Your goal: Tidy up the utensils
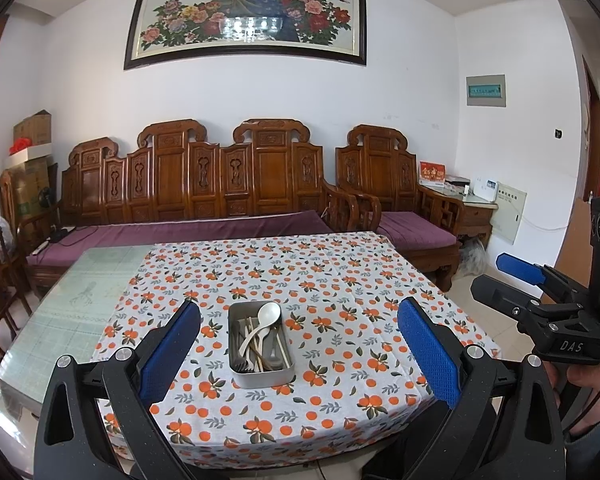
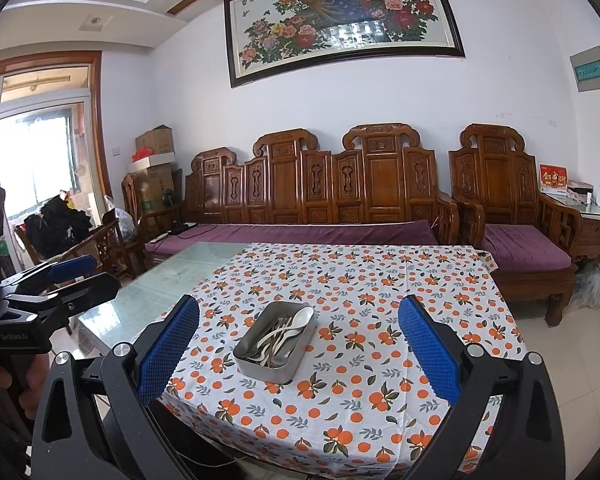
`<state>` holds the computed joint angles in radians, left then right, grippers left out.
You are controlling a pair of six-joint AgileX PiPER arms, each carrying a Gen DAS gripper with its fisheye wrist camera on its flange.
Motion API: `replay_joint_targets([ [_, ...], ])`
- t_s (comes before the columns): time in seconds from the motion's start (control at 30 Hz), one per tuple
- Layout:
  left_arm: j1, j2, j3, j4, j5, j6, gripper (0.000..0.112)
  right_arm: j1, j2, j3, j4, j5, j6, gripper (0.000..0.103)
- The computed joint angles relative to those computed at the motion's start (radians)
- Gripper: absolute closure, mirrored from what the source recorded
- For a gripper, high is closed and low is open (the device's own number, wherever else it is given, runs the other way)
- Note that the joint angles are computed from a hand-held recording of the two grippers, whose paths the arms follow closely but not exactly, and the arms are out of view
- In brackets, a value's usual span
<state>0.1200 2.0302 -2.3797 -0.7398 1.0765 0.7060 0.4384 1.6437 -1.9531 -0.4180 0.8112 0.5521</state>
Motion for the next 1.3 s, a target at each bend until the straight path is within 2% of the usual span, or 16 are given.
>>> replay_joint_targets([
  [1.3,0.004,-0.009,0.01,-0.013,-0.001,0.009,0.017,0.006,0.0,0.01,-0.007,-0.009,0.012,0.003],
])
